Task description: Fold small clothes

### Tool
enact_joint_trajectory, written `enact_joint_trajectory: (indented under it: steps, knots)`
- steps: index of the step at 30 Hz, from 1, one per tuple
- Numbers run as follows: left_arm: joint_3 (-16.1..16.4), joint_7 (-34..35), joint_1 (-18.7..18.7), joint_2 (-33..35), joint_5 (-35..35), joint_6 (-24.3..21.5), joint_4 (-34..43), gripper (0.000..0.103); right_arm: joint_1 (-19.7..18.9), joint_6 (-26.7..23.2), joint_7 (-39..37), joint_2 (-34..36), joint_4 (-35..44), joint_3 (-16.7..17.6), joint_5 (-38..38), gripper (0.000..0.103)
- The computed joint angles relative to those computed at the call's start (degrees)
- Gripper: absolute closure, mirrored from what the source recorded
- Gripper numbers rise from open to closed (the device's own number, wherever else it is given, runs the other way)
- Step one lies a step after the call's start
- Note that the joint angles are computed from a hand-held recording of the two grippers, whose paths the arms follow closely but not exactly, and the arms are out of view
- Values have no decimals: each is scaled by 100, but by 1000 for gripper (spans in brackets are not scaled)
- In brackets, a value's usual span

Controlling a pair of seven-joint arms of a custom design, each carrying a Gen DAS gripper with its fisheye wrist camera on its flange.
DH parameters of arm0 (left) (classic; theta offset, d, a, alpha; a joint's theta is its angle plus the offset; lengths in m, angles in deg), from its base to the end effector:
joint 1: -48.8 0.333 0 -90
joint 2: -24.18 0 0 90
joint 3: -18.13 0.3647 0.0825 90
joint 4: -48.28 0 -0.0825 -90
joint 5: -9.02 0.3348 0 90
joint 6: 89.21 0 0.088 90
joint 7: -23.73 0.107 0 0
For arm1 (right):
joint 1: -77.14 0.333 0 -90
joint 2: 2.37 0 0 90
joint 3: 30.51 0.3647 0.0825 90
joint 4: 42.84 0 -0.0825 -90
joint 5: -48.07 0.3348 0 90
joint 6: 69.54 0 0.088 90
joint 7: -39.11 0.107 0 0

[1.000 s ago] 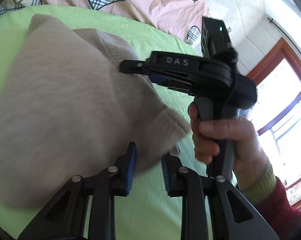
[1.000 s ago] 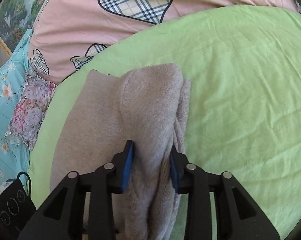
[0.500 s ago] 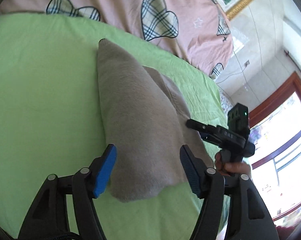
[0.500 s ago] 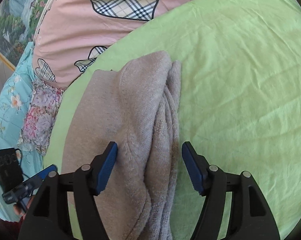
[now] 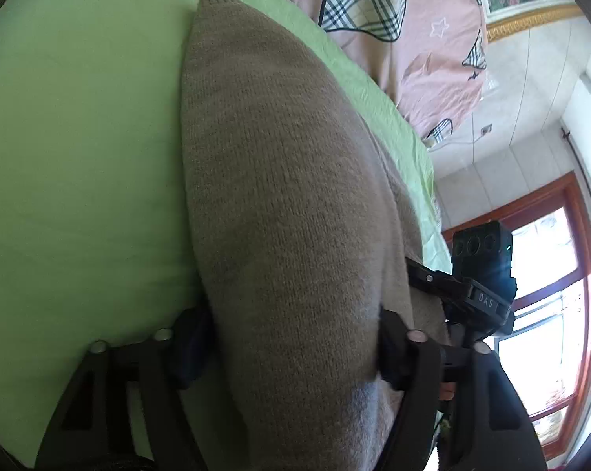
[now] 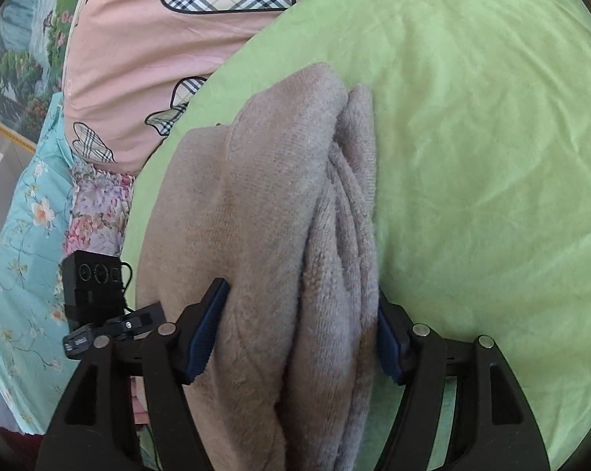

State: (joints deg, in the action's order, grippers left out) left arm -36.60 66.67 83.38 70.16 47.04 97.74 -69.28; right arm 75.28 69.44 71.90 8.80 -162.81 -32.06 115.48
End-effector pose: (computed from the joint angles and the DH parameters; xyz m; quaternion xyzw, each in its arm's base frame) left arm 0.6018 -0.1627 0.3601 0.6876 -0.5722 0.4381 0.0885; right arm 0.5606 -0.0291 0.4245 -0.6680 0.6312 0.0429 0.3917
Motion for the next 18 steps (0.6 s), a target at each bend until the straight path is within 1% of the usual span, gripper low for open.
enact_joint_trajectory:
  steps: [1, 3, 4, 5, 6, 7, 8, 11, 13, 14, 15, 16, 18]
  knots:
    - [63, -9, -23, -97, 20, 79, -74, 46, -4, -134, 75, 31, 35, 6, -46, 59]
    - [163, -100, -36, -312, 85, 227, -231, 51, 146, 261, 2, -100, -107, 61, -96, 62]
    - [221, -189, -45, -446, 121, 325, -323, 52, 197, 380, -64, -200, -194, 89, -53, 65]
    - [284, -323, -29, -654, 162, 427, -474, 52, 240, 441, -180, -345, -310, 125, 86, 66]
    - [401, -472, -7, -1007, 201, 610, -735, 53, 273, 433, -275, -443, -384, 138, 195, 67]
    - [438, -594, 112, -1330, 280, 805, -1036, 53, 320, 406, -363, -554, -475, 155, 299, 67]
    - [418, -710, 275, -1585, 377, 947, -1280, 53, 390, 385, -488, -686, -598, 184, 420, 68]
    - [150, -1180, 1065, -2392, 806, 1451, -2069, 53, 582, 170, -796, -892, -833, 216, 779, 68]
    - [-121, -1691, 1743, -2936, 1331, 1709, -2510, 53, 734, -30, -1053, -942, -938, 263, 1084, 68]
    - [-253, -2054, 2126, -3212, 1694, 1847, -2700, 53, 819, -89, -1166, -955, -982, 296, 1218, 68]
    - [-305, -2388, 2417, -3455, 2020, 2012, -2862, 52, 930, -135, -1319, -954, -1038, 355, 1367, 68]
    - [-266, -2629, 2591, -3691, 2237, 2176, -3026, 52, 998, -157, -1382, -945, -1074, 368, 1432, 68]
    - [-21, -2758, 2715, -4040, 2365, 2476, -3425, 52, 1164, -209, -1424, -813, -1109, 440, 1544, 68]
